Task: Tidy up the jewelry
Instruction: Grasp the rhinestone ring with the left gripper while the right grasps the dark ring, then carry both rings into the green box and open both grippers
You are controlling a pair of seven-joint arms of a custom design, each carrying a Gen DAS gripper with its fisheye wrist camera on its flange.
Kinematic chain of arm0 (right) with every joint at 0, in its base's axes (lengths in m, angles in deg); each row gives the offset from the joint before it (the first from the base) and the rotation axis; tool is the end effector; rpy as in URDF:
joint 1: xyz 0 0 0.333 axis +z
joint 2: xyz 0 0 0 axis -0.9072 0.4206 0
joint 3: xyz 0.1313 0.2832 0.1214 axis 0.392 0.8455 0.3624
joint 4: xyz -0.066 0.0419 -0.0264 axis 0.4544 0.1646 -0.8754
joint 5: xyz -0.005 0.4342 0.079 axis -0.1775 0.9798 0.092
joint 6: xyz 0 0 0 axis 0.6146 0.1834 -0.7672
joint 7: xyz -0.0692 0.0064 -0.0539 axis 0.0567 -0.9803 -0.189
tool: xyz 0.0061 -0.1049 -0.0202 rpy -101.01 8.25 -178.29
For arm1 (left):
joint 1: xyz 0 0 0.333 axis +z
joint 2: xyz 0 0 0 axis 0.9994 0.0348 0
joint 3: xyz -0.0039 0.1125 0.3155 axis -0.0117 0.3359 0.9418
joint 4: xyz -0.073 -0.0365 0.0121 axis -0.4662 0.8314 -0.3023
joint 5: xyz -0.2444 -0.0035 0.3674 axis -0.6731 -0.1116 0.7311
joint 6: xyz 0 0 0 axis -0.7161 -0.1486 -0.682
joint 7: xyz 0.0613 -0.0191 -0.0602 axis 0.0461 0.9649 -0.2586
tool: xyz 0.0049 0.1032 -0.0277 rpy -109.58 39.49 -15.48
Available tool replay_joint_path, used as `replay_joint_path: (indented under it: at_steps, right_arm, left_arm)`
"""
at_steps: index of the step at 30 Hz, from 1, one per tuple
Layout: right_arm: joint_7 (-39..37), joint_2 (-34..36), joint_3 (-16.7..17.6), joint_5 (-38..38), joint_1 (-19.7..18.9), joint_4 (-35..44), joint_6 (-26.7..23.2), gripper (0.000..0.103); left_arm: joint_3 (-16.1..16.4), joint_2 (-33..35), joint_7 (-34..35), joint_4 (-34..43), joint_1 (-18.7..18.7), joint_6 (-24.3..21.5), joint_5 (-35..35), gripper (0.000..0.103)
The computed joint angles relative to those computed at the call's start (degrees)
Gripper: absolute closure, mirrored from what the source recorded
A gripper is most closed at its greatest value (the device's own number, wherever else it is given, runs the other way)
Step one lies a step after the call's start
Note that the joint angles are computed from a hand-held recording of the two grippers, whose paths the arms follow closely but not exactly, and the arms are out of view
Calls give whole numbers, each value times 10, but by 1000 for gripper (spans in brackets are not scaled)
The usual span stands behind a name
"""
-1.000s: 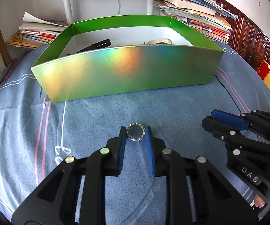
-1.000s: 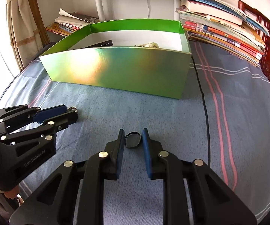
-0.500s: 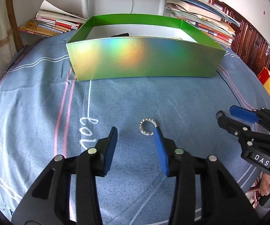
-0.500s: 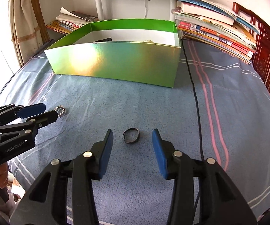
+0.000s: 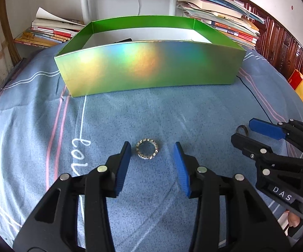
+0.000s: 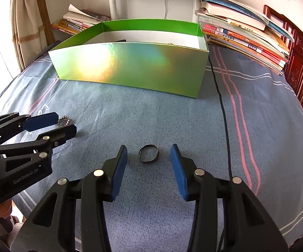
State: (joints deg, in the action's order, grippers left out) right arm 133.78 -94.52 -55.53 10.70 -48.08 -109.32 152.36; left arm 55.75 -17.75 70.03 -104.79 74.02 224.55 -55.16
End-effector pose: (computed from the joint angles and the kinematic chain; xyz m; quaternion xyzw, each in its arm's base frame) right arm 0.4074 0.2554 0.4846 -0.7660 0.5453 -0.1816 0.2881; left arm 0.3889 -0.1679 0.4970 -0.6306 0.7017 -0.2498 0.2180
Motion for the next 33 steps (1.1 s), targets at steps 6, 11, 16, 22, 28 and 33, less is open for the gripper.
replay_joint_path:
  at_steps: [6,11,16,22,28,33]
  right_arm:
    - [-3,3,0,0,3,3,1,81]
    - [3,2,4,-5,1,5,-3,83]
    - [-1,-7,-2,0,7,3,2,83]
    - [0,-3,-2,3,8,10,-13,83]
    - [-22,-31,-16,13,4,32,19,83]
    - [-45,5,-17,20,-21,110,62,83]
  left_arm:
    - [-2,2,-9,2,6,0,5,82]
    - [-5,3,-12,3,7,0,10,82]
    - [-5,0,-16,4,7,-10,10,82]
    - [-2,-7,-17,4,6,-17,9,82]
    - [4,-38,-7,21,19,1,22,82]
    - [-7,-14,-13,87,65,35,57,82]
